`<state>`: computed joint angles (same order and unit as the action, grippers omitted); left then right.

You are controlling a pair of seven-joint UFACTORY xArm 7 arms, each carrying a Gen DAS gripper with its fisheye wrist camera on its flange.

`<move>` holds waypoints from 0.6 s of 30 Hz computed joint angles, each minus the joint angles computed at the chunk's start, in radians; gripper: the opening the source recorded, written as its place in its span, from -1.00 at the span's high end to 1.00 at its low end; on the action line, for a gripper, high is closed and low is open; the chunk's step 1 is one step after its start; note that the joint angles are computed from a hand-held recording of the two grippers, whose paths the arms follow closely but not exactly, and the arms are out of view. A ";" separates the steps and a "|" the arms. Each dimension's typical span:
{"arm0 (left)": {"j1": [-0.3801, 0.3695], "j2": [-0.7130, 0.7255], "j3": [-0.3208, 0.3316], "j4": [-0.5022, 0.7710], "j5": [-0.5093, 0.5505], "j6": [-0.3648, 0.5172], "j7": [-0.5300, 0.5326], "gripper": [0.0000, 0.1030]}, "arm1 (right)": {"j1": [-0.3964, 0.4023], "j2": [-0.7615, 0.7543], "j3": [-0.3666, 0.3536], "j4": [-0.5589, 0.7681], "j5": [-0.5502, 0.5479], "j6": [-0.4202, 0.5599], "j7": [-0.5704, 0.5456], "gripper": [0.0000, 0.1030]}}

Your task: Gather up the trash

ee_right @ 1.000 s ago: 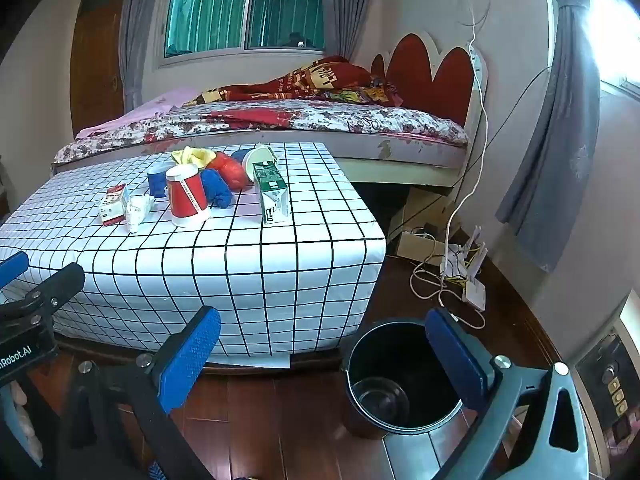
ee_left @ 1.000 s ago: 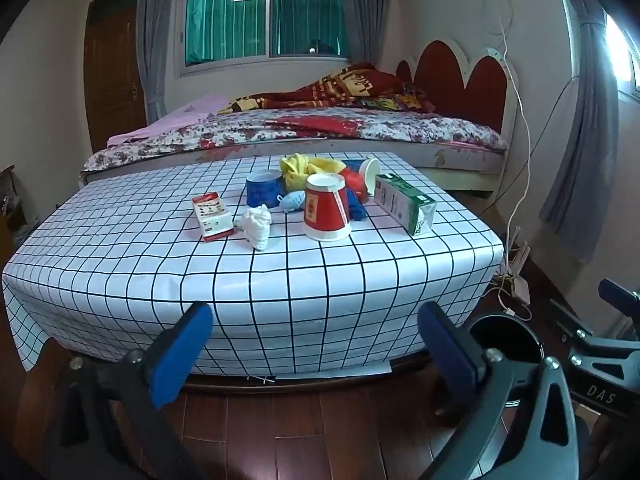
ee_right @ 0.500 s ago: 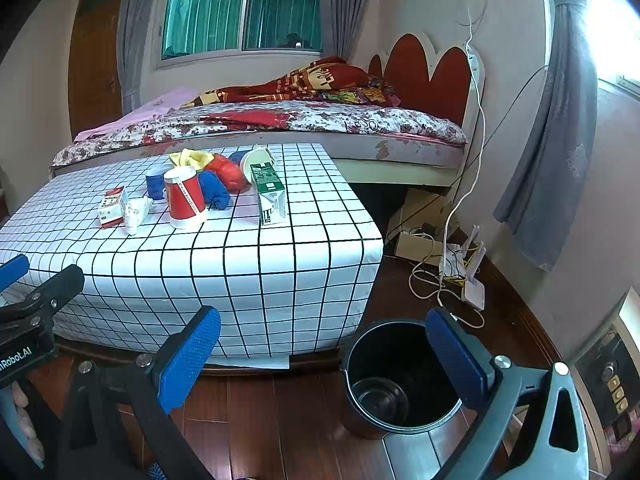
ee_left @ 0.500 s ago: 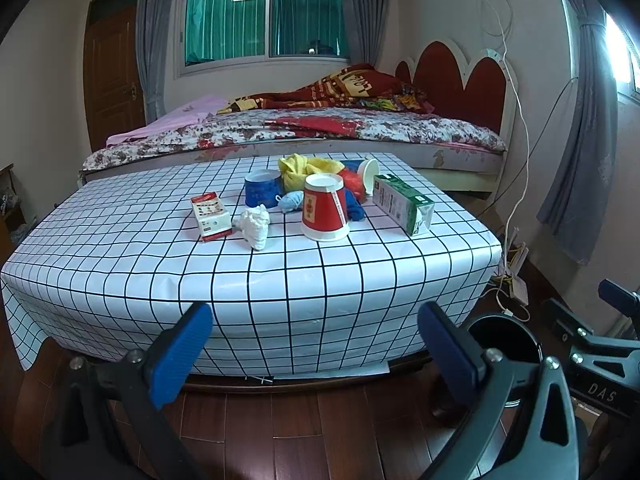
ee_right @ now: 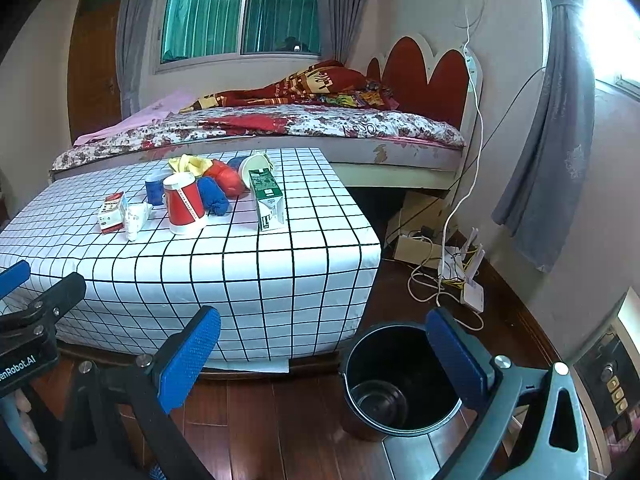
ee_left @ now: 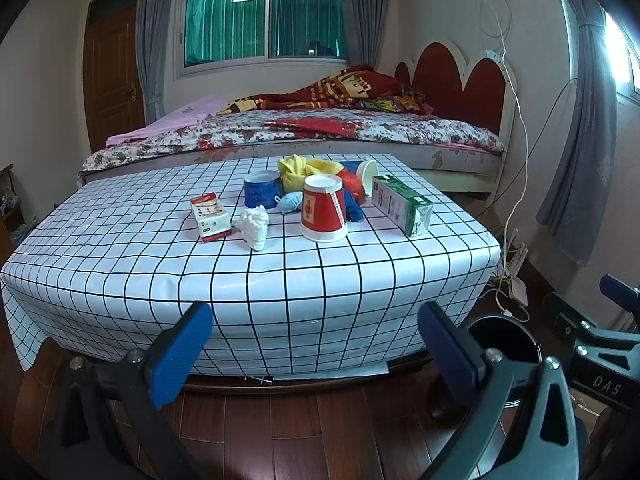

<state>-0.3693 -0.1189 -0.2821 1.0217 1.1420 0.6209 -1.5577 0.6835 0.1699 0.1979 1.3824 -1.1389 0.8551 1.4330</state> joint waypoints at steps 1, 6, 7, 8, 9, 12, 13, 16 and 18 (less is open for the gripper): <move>0.000 0.000 0.000 -0.001 0.001 -0.001 -0.001 -0.99 | 0.000 0.000 0.000 0.000 0.001 0.000 0.000 -1.00; -0.001 0.001 0.001 0.000 0.000 0.000 0.000 -0.99 | 0.001 -0.001 0.000 0.002 -0.001 0.001 0.002 -1.00; -0.001 0.001 0.001 0.001 -0.003 0.001 0.003 -0.99 | 0.001 -0.002 0.000 0.000 -0.002 0.001 0.002 -1.00; -0.001 -0.001 0.000 -0.001 0.001 0.001 -0.001 -0.99 | 0.001 -0.001 0.001 0.001 -0.002 0.002 0.002 -1.00; -0.001 0.000 0.000 -0.001 0.003 0.000 -0.003 -0.99 | 0.000 -0.001 0.000 0.001 -0.002 0.001 0.002 -1.00; -0.001 -0.002 0.000 -0.002 0.002 0.001 -0.002 -0.99 | 0.000 -0.002 0.000 0.000 -0.003 0.001 0.003 -1.00; -0.001 -0.001 0.000 -0.002 0.005 0.000 -0.004 -0.99 | 0.000 -0.001 0.000 0.000 -0.004 0.000 0.004 -1.00; 0.000 0.000 0.001 -0.002 0.006 -0.002 -0.005 -0.99 | 0.001 -0.003 0.001 0.000 -0.004 0.002 0.004 -1.00; -0.001 0.000 0.000 -0.002 0.005 0.000 -0.005 -0.99 | 0.000 -0.004 0.001 0.000 -0.004 0.002 0.003 -1.00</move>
